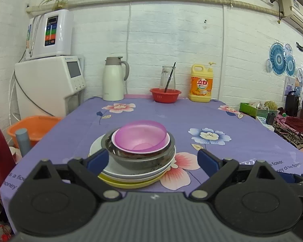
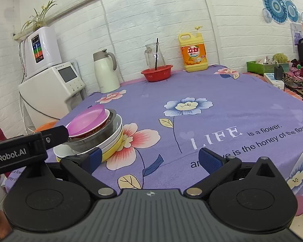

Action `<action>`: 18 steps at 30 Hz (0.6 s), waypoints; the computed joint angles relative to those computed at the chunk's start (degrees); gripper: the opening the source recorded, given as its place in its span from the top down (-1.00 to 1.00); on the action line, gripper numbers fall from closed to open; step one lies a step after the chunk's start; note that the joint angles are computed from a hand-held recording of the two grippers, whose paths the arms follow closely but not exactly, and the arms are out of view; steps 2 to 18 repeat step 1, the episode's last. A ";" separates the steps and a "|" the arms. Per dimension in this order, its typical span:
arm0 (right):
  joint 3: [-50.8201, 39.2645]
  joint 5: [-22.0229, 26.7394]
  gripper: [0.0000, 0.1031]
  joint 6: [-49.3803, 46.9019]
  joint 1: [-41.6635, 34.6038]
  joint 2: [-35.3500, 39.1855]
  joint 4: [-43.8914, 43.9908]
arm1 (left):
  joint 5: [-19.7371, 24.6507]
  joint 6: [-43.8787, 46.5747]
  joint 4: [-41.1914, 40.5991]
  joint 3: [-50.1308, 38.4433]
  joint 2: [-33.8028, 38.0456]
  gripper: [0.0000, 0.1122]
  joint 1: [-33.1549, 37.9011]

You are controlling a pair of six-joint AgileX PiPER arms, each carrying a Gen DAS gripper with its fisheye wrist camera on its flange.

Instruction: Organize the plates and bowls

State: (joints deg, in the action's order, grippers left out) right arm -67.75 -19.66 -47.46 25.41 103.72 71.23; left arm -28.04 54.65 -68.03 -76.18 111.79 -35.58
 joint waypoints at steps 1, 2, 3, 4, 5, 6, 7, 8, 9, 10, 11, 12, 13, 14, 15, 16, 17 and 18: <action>0.07 -0.25 -1.00 0.03 0.05 -0.05 0.00 | -0.29 -0.37 0.55 0.15 -0.05 -0.65 -0.09; 0.07 -0.25 -1.00 0.03 0.05 -0.05 0.00 | -0.29 -0.37 0.55 0.15 -0.05 -0.65 -0.09; 0.07 -0.25 -1.00 0.03 0.05 -0.05 0.00 | -0.29 -0.37 0.55 0.15 -0.05 -0.65 -0.09; 0.07 -0.25 -1.00 0.03 0.05 -0.05 0.00 | -0.29 -0.37 0.55 0.15 -0.05 -0.65 -0.09; 0.07 -0.25 -1.00 0.03 0.05 -0.05 0.00 | -0.29 -0.37 0.55 0.15 -0.05 -0.65 -0.09; 0.07 -0.25 -1.00 0.03 0.05 -0.05 0.00 | -0.29 -0.37 0.55 0.15 -0.05 -0.65 -0.09; 0.07 -0.25 -1.00 0.03 0.05 -0.05 0.00 | -0.29 -0.37 0.55 0.15 -0.05 -0.65 -0.09; 0.07 -0.25 -1.00 0.03 0.05 -0.05 0.00 | -0.29 -0.37 0.55 0.15 -0.05 -0.65 -0.09; 0.07 -0.25 -1.00 0.03 0.05 -0.05 0.00 | -0.29 -0.37 0.55 0.15 -0.05 -0.65 -0.09; 0.07 -0.25 -1.00 0.03 0.05 -0.05 0.00 | -0.29 -0.37 0.55 0.15 -0.05 -0.65 -0.09; 0.07 -0.25 -1.00 0.03 0.05 -0.05 0.00 | -0.29 -0.37 0.55 0.15 -0.05 -0.65 -0.09; 0.07 -0.25 -1.00 0.03 0.05 -0.05 0.00 | -0.29 -0.37 0.55 0.15 -0.05 -0.65 -0.09; 0.07 -0.25 -1.00 0.03 0.05 -0.05 0.00 | -0.29 -0.37 0.55 0.15 -0.05 -0.65 -0.09; 0.07 -0.25 -1.00 0.03 0.05 -0.05 0.00 | -0.29 -0.37 0.55 0.15 -0.05 -0.65 -0.09; 0.07 -0.25 -1.00 0.03 0.05 -0.05 0.00 | -0.29 -0.37 0.55 0.15 -0.05 -0.65 -0.09; 0.07 -0.25 -1.00 0.03 0.05 -0.05 0.00 | -0.29 -0.37 0.55 0.15 -0.05 -0.65 -0.09; 0.07 -0.25 -1.00 0.03 0.05 -0.05 0.00 | -0.29 -0.37 0.55 0.15 -0.05 -0.65 -0.09; 0.07 -0.25 -1.00 0.03 0.05 -0.05 0.00 | -0.29 -0.37 0.55 0.15 -0.05 -0.65 -0.09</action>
